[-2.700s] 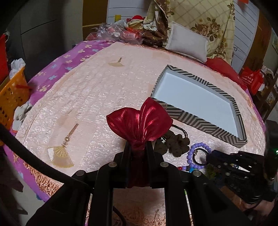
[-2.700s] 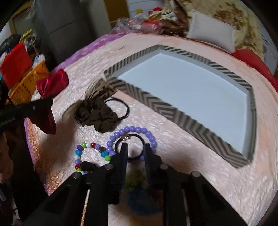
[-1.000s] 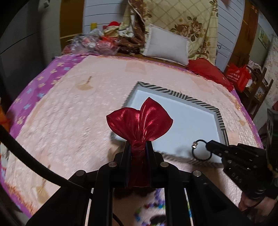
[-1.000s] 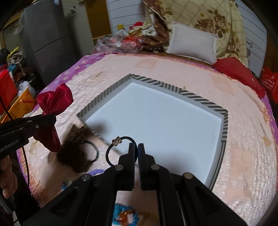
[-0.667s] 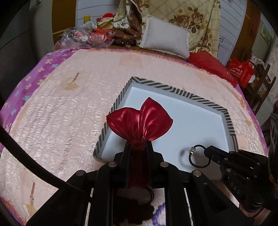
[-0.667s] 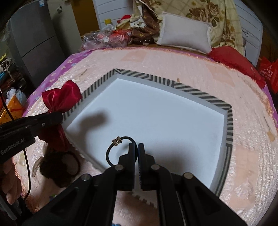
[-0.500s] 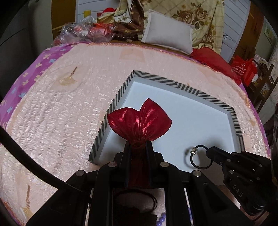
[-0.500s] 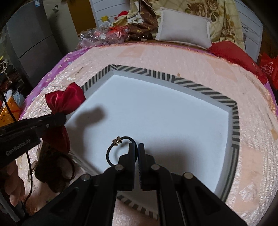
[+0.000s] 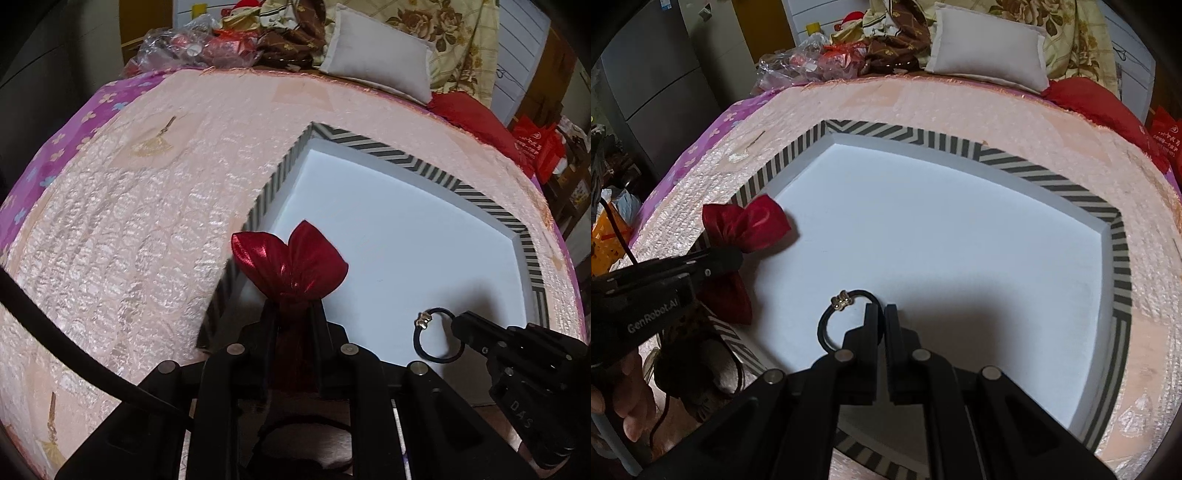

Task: Organize jewelry
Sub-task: 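Carry both items over the tray and open both grippers to drop them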

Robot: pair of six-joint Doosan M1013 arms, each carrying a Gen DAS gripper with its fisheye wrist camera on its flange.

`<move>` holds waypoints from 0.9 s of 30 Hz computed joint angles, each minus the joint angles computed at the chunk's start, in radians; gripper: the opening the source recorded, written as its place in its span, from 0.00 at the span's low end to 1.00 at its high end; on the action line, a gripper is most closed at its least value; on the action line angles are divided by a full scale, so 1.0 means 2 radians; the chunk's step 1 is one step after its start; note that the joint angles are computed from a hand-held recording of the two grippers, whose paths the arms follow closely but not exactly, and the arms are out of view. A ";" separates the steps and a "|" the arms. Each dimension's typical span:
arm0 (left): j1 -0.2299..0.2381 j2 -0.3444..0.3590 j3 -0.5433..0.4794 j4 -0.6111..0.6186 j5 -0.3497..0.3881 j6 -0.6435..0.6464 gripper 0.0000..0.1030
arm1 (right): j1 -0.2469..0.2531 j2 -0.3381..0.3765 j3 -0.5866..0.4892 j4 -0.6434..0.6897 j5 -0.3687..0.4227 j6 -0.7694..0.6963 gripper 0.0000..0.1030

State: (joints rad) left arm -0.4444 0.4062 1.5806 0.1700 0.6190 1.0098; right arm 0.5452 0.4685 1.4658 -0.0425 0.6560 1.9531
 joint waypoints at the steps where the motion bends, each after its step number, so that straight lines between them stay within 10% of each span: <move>1: 0.001 -0.001 0.002 -0.003 -0.004 0.000 0.02 | -0.001 -0.001 0.001 0.008 -0.003 -0.004 0.03; 6: 0.009 -0.008 0.014 -0.064 -0.027 0.043 0.17 | -0.004 -0.015 0.016 0.015 -0.022 0.001 0.15; 19: -0.002 -0.033 0.034 -0.043 -0.020 0.002 0.18 | -0.012 -0.069 0.077 0.044 -0.055 0.011 0.31; 27: -0.023 -0.094 0.079 0.084 -0.062 -0.114 0.24 | 0.008 -0.117 0.119 -0.032 -0.094 0.079 0.51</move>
